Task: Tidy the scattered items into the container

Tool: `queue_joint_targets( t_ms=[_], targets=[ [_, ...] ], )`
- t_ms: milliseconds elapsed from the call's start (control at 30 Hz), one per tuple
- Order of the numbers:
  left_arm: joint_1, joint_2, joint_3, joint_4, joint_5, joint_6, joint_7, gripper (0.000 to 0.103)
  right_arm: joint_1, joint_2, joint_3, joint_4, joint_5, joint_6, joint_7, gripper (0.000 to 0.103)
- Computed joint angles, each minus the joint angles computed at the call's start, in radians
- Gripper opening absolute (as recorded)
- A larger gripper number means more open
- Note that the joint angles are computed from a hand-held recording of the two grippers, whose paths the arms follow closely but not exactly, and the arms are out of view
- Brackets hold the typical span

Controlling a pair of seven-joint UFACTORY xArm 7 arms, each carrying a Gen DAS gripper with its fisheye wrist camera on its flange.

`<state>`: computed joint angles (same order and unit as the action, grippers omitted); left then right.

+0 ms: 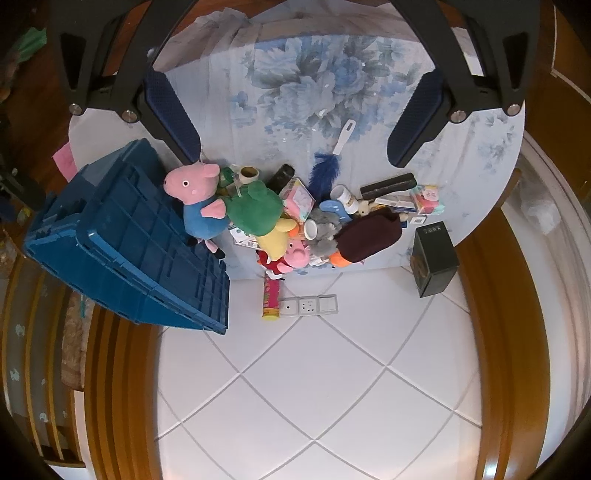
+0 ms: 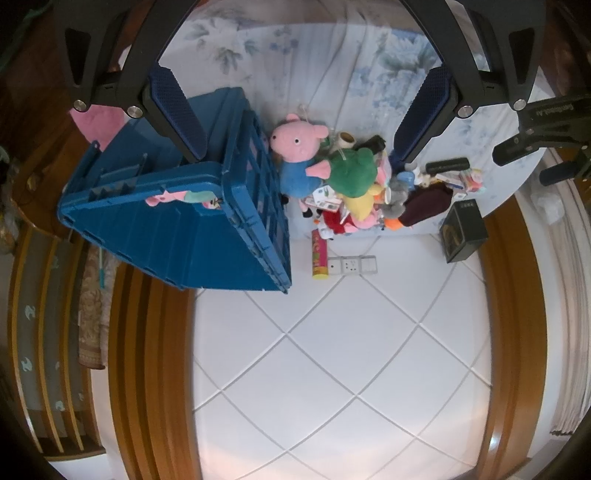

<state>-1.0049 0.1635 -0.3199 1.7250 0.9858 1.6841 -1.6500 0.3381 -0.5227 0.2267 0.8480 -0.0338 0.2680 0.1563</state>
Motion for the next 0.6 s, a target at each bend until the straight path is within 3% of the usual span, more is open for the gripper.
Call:
queue_joint_targets(
  t_ms=[133, 333, 600],
  targets=[
    [-0.003, 0.003, -0.005, 0.002, 0.002, 0.025, 0.007, 0.103, 0.007, 0.003, 0.001, 0.01, 0.004, 0.023, 0.002, 0.103],
    [-0.072, 0.135, 0.051, 0.177, 0.033, 0.079, 0.057, 0.103, 0.022, -0.003, -0.022, 0.004, 0.018, 0.024, -0.026, 0.103],
    [-0.093, 0.101, 0.078, 0.131, 0.023, 0.062, 0.032, 0.103, 0.005, -0.003, -0.003, 0.006, 0.007, 0.022, -0.011, 0.103]
  ],
)
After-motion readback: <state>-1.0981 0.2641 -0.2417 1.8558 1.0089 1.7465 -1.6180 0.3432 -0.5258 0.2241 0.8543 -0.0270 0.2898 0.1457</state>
